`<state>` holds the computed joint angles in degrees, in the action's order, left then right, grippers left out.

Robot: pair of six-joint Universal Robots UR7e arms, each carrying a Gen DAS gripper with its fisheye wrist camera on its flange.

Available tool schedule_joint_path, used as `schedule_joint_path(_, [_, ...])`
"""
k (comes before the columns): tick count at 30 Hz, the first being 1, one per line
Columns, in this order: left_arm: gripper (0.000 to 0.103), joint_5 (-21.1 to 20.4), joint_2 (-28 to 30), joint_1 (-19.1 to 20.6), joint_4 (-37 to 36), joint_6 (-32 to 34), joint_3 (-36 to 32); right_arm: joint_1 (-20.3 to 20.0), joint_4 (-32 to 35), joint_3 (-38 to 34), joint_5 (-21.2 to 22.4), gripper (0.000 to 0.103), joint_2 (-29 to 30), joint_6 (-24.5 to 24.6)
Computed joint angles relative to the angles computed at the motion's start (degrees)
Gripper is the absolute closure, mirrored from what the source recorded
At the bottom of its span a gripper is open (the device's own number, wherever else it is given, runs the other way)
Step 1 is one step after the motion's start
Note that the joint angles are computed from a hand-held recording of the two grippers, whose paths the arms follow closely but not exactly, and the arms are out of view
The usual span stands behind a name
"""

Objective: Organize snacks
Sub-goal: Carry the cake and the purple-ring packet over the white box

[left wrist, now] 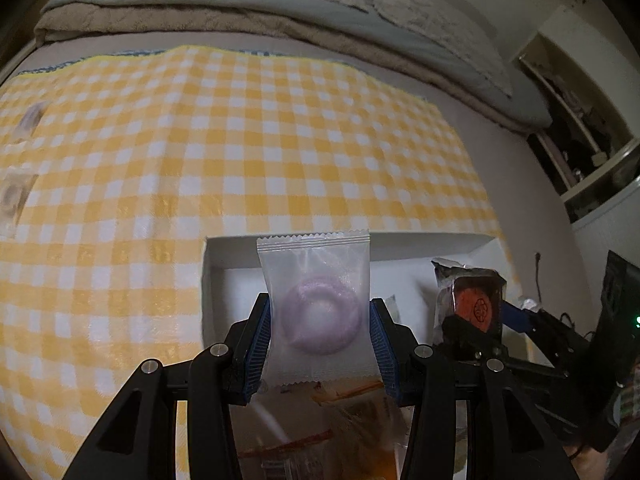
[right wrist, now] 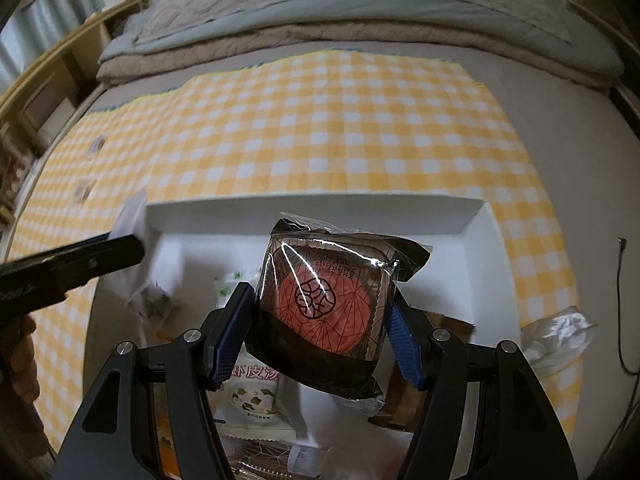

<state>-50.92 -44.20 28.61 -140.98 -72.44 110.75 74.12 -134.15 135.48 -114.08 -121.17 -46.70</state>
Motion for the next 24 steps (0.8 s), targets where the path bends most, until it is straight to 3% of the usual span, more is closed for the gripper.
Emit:
schedule_joint_path(11, [0.056, 2.25, 3.79, 1.34, 1.64, 0.12, -1.86, -4.95, -1.78, 0.50, -0.33, 0.038, 1.14, -3.69])
schedule_joint_path(13, [0.056, 2.95, 3.87, 0.99, 3.42, -0.09, -2.12, -5.67, -2.20, 0.07, -0.48, 0.038, 1.03, -3.81])
schedule_joint_path(16, [0.058, 4.22, 5.00, 0.63, 11.93, -1.07, -4.94, -6.69, -3.34, -0.20, -1.06, 0.038, 0.95, -4.22])
schedule_joint_path(24, [0.057, 1.02, 5.62, 1.15, 8.96, 0.90, -5.35, -6.07, -1.25, -0.83, 0.70, 0.038, -0.37, -3.70])
